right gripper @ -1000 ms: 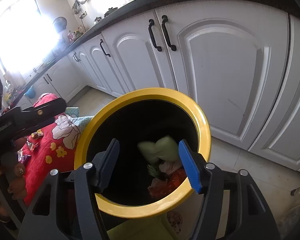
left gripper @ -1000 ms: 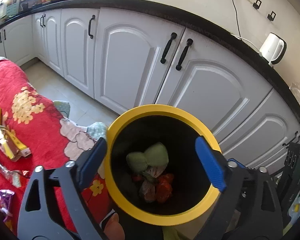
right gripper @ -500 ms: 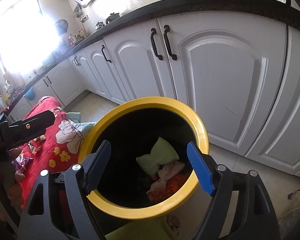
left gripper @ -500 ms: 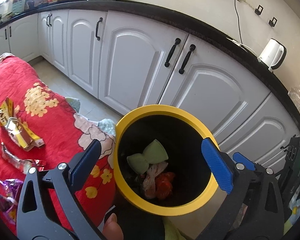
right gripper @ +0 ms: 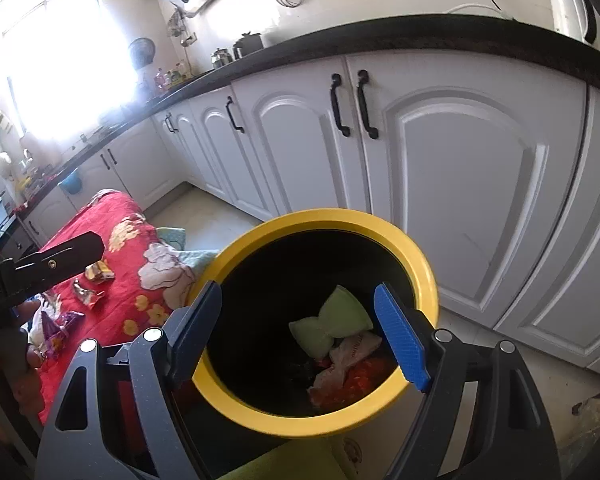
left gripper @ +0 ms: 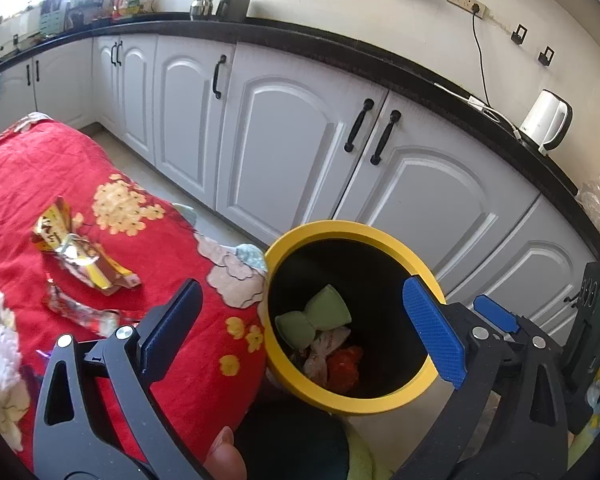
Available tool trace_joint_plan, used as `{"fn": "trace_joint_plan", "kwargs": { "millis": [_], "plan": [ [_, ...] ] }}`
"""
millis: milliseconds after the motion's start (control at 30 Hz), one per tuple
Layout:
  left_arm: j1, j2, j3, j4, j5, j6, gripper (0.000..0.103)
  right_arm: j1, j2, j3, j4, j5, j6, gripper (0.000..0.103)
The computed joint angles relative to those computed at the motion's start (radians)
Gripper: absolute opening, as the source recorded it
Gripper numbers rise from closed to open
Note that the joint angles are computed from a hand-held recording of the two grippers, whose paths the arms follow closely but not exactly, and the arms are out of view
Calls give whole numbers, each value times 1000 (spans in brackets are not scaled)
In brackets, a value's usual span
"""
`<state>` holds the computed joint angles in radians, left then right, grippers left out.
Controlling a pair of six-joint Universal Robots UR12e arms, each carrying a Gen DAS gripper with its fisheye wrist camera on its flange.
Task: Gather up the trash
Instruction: 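Move both open tools back over the table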
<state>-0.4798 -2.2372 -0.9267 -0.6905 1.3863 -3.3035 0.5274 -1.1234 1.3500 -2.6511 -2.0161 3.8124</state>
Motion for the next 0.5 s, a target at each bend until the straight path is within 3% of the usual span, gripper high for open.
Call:
{"fn": "trace_joint_plan", "kwargs": {
  "millis": [500],
  "plan": [
    [27, 67, -101, 90, 14, -30, 92, 25, 29, -61, -1, -3, -58, 78]
  ]
}}
